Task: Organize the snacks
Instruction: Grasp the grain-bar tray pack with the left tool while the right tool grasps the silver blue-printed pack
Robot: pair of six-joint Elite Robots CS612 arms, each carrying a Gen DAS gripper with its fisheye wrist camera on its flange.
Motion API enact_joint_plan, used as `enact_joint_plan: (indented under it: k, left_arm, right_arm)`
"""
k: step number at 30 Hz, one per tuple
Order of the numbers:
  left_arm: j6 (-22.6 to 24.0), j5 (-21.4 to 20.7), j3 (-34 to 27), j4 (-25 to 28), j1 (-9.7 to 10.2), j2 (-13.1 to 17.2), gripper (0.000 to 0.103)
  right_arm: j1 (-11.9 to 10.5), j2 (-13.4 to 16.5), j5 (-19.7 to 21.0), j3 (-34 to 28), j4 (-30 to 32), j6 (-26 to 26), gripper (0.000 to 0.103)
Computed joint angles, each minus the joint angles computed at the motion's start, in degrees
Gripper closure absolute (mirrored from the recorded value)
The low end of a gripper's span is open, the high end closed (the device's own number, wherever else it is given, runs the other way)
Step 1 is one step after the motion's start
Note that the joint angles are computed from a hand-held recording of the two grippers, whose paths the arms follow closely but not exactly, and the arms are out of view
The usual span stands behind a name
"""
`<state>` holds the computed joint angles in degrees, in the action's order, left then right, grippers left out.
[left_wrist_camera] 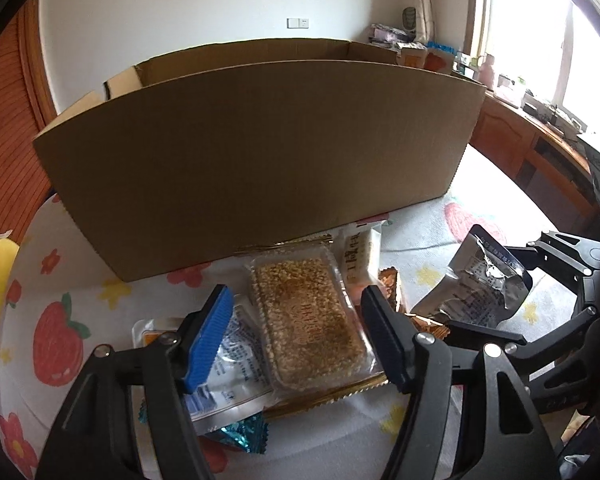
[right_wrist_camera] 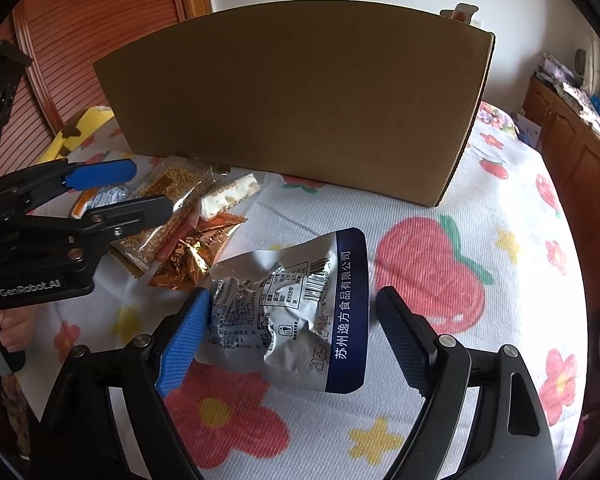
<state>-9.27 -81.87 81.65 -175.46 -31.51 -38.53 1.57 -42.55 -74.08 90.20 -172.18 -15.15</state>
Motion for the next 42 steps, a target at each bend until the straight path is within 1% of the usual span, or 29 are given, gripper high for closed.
enact_joint_plan:
  k: [4, 8, 13, 15, 18, 20, 24, 27, 32, 35, 42]
  left_arm:
    - [1.2, 1.4, -0.9, 2.3, -0.47, 0.2, 0.048]
    - [2.1, 2.9, -1.5, 4.0, -0.74, 0.5, 0.048]
    - [1.7, 2.8, -2.7, 7.2, -0.72, 1.0, 0.045]
    - [1.2, 2.5, -2.7, 6.7, -0.64, 1.0, 0.047]
    - [1.1, 2.9, -2.4, 6.4, -0.72, 0.9, 0.053]
    - [1.4, 3.1, -2.0, 6.1, -0.76, 0.8, 0.055]
    - [0.9, 3.3, -0.3, 4.3, -1.05, 0.1, 0.058]
    - [0.4, 3.7, 1.4, 0.3, -1.00, -0.5, 0.058]
    - [-2.0, 3.4, 5.0, -5.8, -1.06, -2.1, 0.058]
    - [-2.2, 4.6, 7.4, -8.7, -1.43, -3.2, 0.058]
    - [-2.6, 6.3, 9.7, -10.5, -1.43, -4.4, 0.058]
  right_arm:
    - [0.0, 0.0, 0.0, 0.0, 0.1, -0.1, 0.017]
    - [0.1, 0.0, -0.1, 0.0, 0.1, -0.1, 0.017]
    - [0.0, 0.0, 0.0, 0.0, 0.1, -0.1, 0.017]
    - [0.0, 0.0, 0.1, 0.0, 0.1, -0.1, 0.017]
    - [0.0, 0.0, 0.3, 0.0, 0.4, -0.1, 0.017]
    - [0.0, 0.0, 0.2, -0.1, 0.4, -0.2, 0.017]
    - [0.1, 0.0, -0.1, 0.0, 0.3, -0.2, 0.017]
    - [0.2, 0.0, -0.1, 0.0, 0.3, -0.2, 0.017]
    - [0.2, 0.0, -0.1, 0.0, 0.3, -0.2, 0.017]
    - [0.2, 0.0, -0.1, 0.0, 0.3, -0.2, 0.017]
    - [0.1, 0.0, -0.1, 0.0, 0.3, -0.2, 0.017]
